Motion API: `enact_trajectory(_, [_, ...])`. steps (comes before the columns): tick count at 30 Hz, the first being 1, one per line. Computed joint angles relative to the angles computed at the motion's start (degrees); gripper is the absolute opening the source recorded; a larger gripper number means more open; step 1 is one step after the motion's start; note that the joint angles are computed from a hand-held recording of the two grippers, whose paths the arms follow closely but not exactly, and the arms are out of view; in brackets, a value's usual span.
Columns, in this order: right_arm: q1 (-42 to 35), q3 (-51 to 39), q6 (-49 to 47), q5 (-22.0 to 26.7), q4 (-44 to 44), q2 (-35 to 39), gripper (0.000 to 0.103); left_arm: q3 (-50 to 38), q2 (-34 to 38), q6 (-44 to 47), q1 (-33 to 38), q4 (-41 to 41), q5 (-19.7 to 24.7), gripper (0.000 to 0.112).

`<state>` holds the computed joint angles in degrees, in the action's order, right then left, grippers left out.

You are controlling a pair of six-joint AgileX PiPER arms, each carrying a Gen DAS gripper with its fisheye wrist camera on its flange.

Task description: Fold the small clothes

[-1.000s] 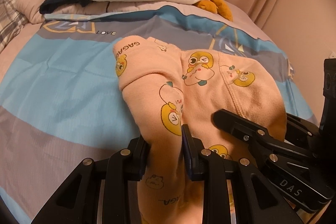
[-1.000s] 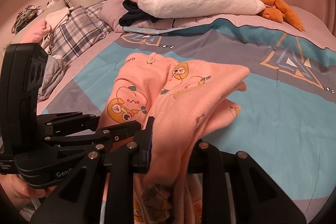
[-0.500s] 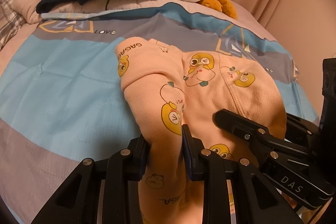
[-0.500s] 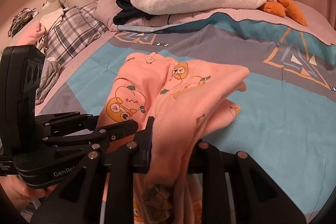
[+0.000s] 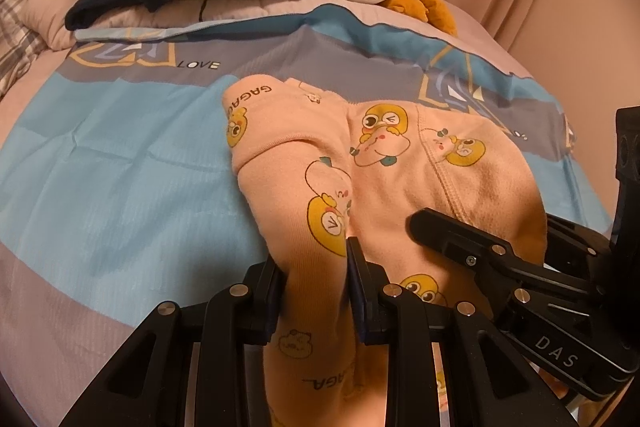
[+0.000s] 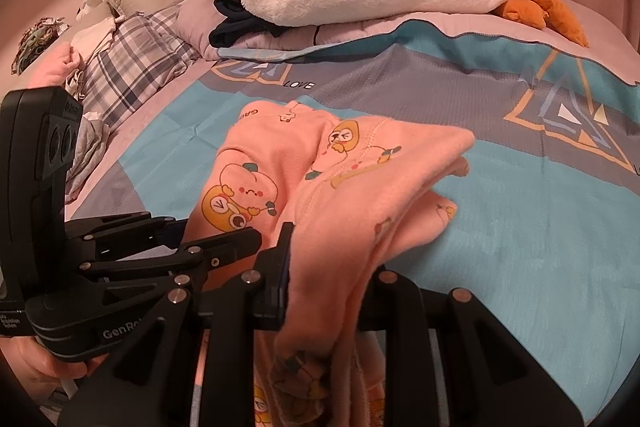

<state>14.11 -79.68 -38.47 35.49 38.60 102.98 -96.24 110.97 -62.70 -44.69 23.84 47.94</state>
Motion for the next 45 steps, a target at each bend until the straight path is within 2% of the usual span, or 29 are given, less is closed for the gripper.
enact_trajectory(9, [0.2, -2.7, 3.1, 0.6, -3.0, 3.0, 0.024, -0.2, 1.4, 2.7, 1.9, -2.6, -0.9, 0.027])
enact_trajectory(19, [-0.6, -5.6, 5.5, 3.2, -4.3, 5.4, 0.026, -1.3, 2.5, 3.1, 2.3, -3.2, 0.4, 0.027])
enact_trajectory(31, [-1.0, -6.9, 9.4, 4.7, -7.3, 7.0, 0.031, -1.1, 2.6, 2.8, 2.4, -3.5, 0.6, 0.027])
enact_trajectory(45, [-2.6, -5.5, 8.4, 4.6, -4.6, 7.5, 0.037, -2.7, 3.9, 1.8, 1.9, -1.1, 3.4, 0.044])
